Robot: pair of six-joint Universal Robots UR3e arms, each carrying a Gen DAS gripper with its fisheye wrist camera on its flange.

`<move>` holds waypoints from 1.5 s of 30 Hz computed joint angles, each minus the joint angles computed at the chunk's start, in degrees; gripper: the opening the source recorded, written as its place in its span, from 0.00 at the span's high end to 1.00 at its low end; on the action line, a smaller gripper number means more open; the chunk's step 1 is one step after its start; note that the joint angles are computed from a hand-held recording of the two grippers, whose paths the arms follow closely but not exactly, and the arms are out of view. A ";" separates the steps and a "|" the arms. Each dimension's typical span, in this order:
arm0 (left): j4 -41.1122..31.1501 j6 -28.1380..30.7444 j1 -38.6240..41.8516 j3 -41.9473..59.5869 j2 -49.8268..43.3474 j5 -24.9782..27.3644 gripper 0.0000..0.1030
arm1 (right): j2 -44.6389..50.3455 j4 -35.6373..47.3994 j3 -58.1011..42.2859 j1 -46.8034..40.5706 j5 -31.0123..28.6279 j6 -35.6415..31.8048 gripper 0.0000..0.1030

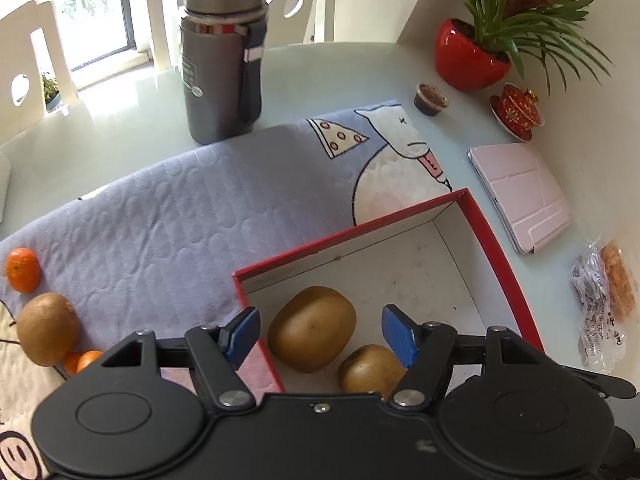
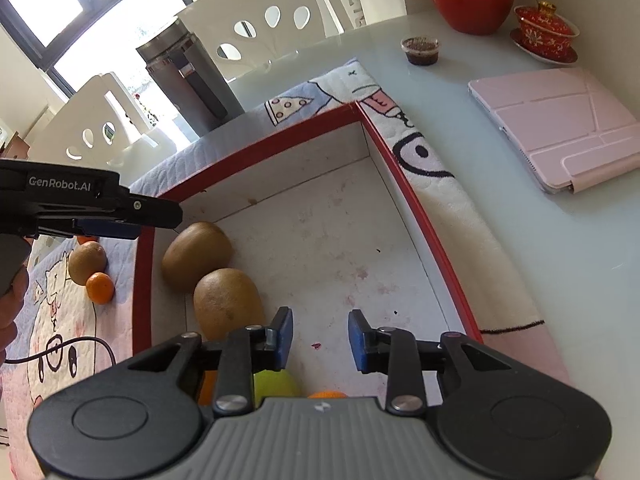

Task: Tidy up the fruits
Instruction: 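Move both grippers back over the fruit on the quilt, then close left gripper on a tangerine while right gripper closes on another tangerine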

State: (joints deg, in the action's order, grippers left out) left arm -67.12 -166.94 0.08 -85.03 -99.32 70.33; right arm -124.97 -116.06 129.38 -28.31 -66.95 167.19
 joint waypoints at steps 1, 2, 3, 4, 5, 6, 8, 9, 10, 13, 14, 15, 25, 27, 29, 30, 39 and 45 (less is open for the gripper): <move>-0.23 0.25 0.55 -0.41 0.70 -0.29 0.23 | -0.53 0.01 -0.02 0.04 0.08 0.03 0.67; -0.53 0.37 1.05 -0.70 1.30 -0.46 0.23 | -1.21 0.19 -0.06 -0.02 0.30 -0.08 0.67; -0.89 0.51 1.63 -0.97 1.90 -0.75 0.23 | -1.73 0.67 -0.23 -0.09 0.68 -0.27 0.67; -0.84 0.71 2.29 -1.60 2.69 -1.07 0.23 | -1.93 0.93 -0.50 0.16 0.86 -0.20 0.67; -0.72 0.85 2.71 -2.06 3.28 -1.00 0.23 | -1.97 0.60 -0.69 0.81 0.65 0.18 0.67; -0.66 0.98 3.24 -2.53 3.92 -0.87 0.23 | -1.97 0.60 -0.69 0.81 0.65 0.18 0.67; -1.06 1.60 4.60 -3.22 5.16 -1.29 0.23 | -0.70 -0.71 -1.84 3.57 -0.20 1.60 0.67; -1.38 2.00 5.42 -3.52 5.80 -1.53 0.23 | -0.14 -1.37 -2.36 4.75 -0.52 2.21 0.67; -1.54 2.23 6.07 -3.79 6.38 -1.63 0.23 | 0.40 -1.81 -2.86 5.67 -0.68 2.59 0.67; -2.43 3.06 8.77 -4.30 7.86 -2.23 0.23 | 3.51 -4.82 -5.01 9.77 -1.91 5.00 0.67; -2.76 3.36 9.84 -4.35 8.26 -2.47 0.23 | 3.67 -5.01 -5.08 10.04 -2.21 5.31 0.67; -2.89 3.60 10.78 -4.38 8.56 -2.63 0.23 | 6.21 -6.87 -7.03 12.71 -2.76 6.37 0.67; -5.68 6.27 24.27 0.61 6.26 -3.70 0.22 | 24.73 -15.41 -23.03 28.08 -7.89 11.91 0.64; -6.07 5.84 26.78 1.92 4.43 -3.49 0.22 | 28.97 -16.06 -26.77 31.05 -8.36 12.21 0.62; -6.48 5.14 28.88 3.69 1.89 -2.93 0.22 | 33.26 -16.17 -30.52 33.99 -8.70 12.26 0.62; -6.49 4.46 29.76 4.52 0.50 -2.64 0.22 | 35.12 -16.10 -32.05 35.33 -8.64 12.17 0.61; -6.83 -1.10 32.28 11.41 -11.59 -1.00 0.22 | 54.24 -12.56 -47.60 45.26 -6.23 10.68 0.57; -5.68 -2.38 30.77 15.14 -17.33 -1.25 0.22 | 65.20 -9.69 -57.19 48.90 -5.60 10.25 0.57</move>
